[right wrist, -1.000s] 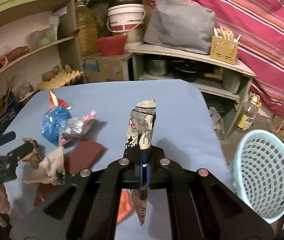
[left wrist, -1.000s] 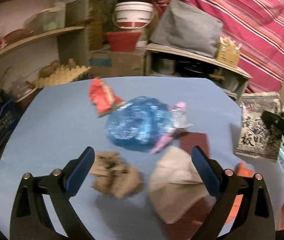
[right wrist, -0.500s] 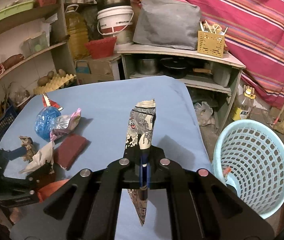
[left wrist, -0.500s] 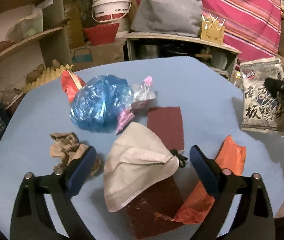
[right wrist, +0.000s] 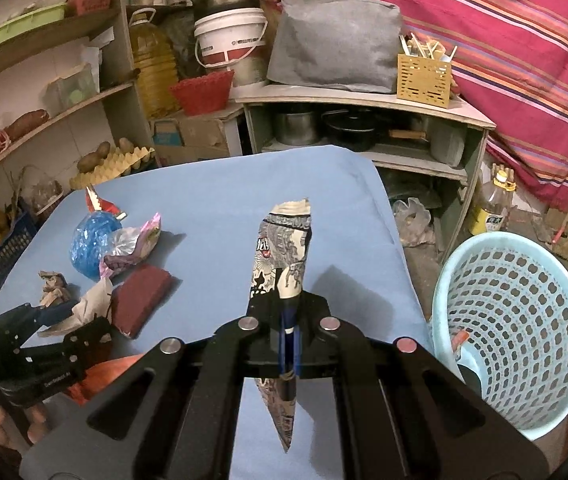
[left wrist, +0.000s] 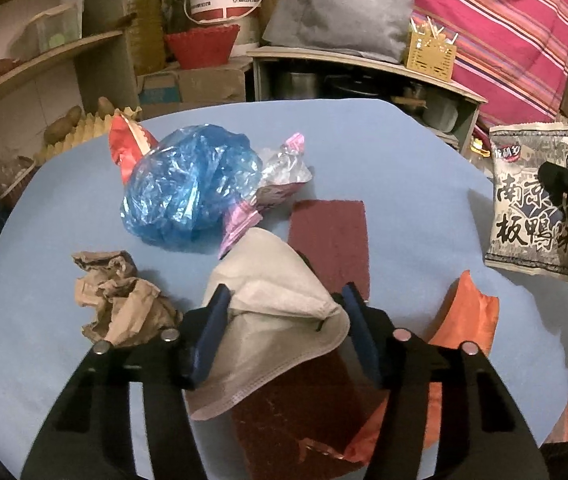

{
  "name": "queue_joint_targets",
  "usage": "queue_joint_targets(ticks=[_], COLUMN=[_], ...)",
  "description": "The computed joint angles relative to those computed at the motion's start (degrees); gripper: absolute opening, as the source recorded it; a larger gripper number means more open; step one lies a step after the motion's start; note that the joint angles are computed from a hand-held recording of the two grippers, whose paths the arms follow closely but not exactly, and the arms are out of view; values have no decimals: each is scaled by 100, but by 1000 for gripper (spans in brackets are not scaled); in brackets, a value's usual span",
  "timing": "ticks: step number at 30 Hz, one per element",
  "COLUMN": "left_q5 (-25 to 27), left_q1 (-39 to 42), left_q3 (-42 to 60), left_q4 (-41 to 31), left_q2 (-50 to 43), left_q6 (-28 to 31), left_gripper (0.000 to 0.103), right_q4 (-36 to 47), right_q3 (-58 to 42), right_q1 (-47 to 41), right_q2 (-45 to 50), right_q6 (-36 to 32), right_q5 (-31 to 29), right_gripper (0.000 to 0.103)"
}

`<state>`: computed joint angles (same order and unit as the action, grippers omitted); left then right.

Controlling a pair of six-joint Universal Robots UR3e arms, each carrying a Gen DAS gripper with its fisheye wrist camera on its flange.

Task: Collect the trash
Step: 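Grasp the printed snack bag with the right tool while the left tool grasps the white cloth, then carry the snack bag and white cloth to the basket and open both tools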

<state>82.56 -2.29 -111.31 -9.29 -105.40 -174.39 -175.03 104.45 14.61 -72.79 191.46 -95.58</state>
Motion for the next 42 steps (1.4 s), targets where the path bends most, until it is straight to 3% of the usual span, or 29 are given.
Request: queue_joint_targets(ticks=[2, 8, 17, 23, 27, 36, 39, 42], left_q5=[44, 141, 255, 568, 793, 1254, 1293, 1360], left_q1=[-5, 47, 60, -298, -724, -2183, -2658, -3009], left_q3=[24, 80, 394, 1002, 1522, 3854, 5092, 6255], left_q4=[19, 113, -321, -679, -827, -1504, -1963, -2348], left_q2=[12, 97, 420, 349, 117, -1399, -2185, -2907], left_q6=[29, -58, -288, -549, -734, -1277, -1408, -1460], left_gripper=[46, 39, 39, 38, 38, 39, 39, 39], right_q4=[-13, -109, -159, -76, -24, 506, 726, 749], right_q3=[-17, 143, 740, 1356, 2060, 3273, 3523, 3691], right_q1=[35, -7, -575, -1452, -2478, -4917, -5488, -5779], right_q2=[15, -168, -995, -1886, -2645, -4185, -4460, -4554], right_q6=[-35, -133, -273, -510, -696, -1358, -1573, -1800], right_q5=[-42, -36, 282, 721, 1432, 3005, 3380, 3391], right_gripper=[3, 3, 3, 3, 3, 3, 3, 3])
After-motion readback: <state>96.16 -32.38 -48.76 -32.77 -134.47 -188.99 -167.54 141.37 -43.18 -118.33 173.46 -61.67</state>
